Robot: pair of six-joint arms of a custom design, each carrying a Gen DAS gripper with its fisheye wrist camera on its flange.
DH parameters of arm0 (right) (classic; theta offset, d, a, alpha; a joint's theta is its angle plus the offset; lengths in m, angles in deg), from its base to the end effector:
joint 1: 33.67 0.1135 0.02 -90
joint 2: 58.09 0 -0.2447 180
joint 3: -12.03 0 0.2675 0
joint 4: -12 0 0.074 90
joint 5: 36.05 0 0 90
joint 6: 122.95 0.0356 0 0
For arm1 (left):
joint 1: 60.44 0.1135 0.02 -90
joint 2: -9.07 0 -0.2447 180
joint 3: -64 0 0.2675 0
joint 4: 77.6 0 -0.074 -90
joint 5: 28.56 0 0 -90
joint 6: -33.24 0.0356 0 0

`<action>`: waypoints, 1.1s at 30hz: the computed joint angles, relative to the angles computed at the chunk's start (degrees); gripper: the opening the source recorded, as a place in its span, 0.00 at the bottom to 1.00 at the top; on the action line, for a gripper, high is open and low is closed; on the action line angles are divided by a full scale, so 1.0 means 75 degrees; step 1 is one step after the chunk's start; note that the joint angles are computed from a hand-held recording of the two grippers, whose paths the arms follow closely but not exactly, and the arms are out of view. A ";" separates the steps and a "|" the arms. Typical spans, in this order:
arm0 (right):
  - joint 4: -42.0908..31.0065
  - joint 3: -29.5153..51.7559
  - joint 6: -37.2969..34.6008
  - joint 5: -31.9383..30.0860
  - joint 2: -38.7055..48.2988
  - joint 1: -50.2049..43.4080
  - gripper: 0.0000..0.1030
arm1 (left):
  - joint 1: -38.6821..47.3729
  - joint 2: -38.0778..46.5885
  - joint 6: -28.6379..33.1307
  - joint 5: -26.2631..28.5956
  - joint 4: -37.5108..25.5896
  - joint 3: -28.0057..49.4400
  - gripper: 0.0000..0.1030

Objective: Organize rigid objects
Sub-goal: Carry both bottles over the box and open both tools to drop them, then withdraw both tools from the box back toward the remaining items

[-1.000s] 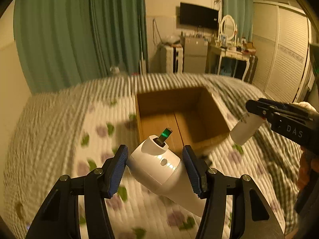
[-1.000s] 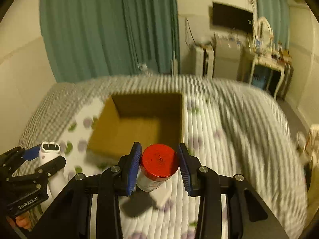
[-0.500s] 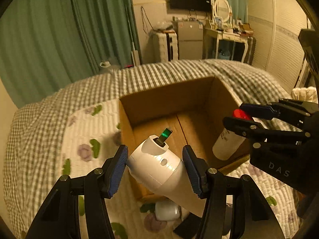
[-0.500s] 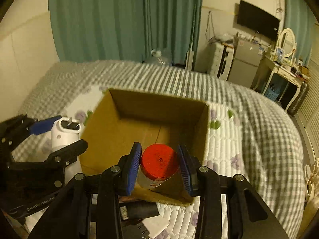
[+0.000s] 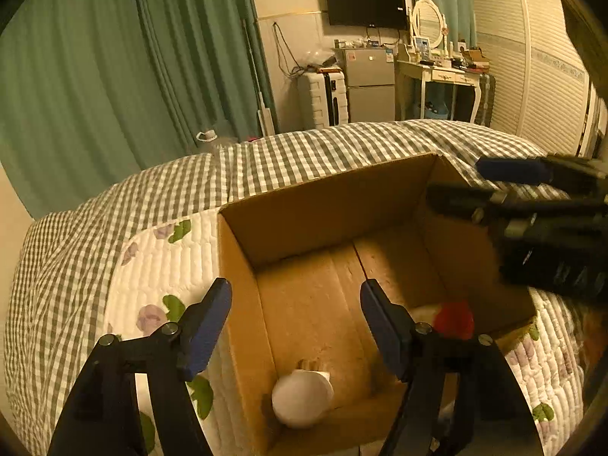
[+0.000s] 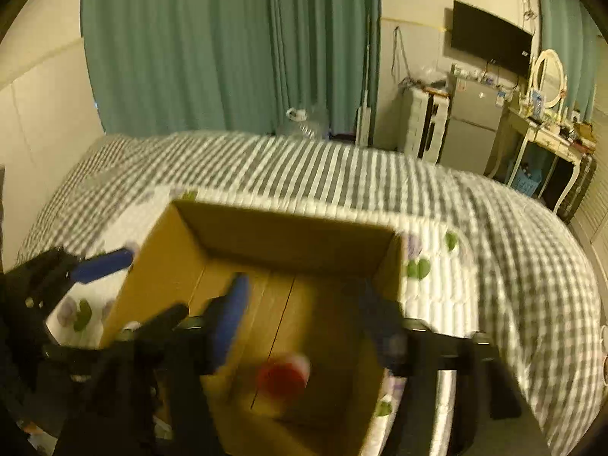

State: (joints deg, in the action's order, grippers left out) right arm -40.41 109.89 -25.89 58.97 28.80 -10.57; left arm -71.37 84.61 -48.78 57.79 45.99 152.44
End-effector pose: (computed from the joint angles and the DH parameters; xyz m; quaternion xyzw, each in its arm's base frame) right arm 0.3244 0.1350 0.3363 -0.1092 0.9043 0.0683 0.4070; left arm 0.2941 -0.0545 0.3348 0.1385 0.9079 0.0191 0.3951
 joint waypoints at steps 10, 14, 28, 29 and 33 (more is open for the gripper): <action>-0.1834 0.0308 0.0425 0.1134 -0.1531 0.0382 0.79 | 0.0558 -0.2162 -0.0027 0.0550 -0.1913 -0.0031 0.86; -0.2730 0.0470 0.1048 0.2193 -0.2266 0.1222 0.92 | 0.0920 -0.3022 0.0014 0.0881 -0.2728 0.0088 0.92; -0.4774 -0.0969 0.5219 0.4744 -0.3137 0.5031 1.00 | 0.3497 -0.5293 0.0909 0.2652 -0.3297 -0.1579 0.99; -0.4659 -0.1317 0.5362 0.4647 -0.3141 0.5083 1.00 | 0.3497 -0.5383 0.0908 0.2542 -0.3180 -0.1854 0.99; -0.3824 -0.2711 0.5640 0.4038 -0.3184 0.5004 1.00 | 0.3643 -0.5712 0.1008 0.2491 -0.2825 -0.2941 0.99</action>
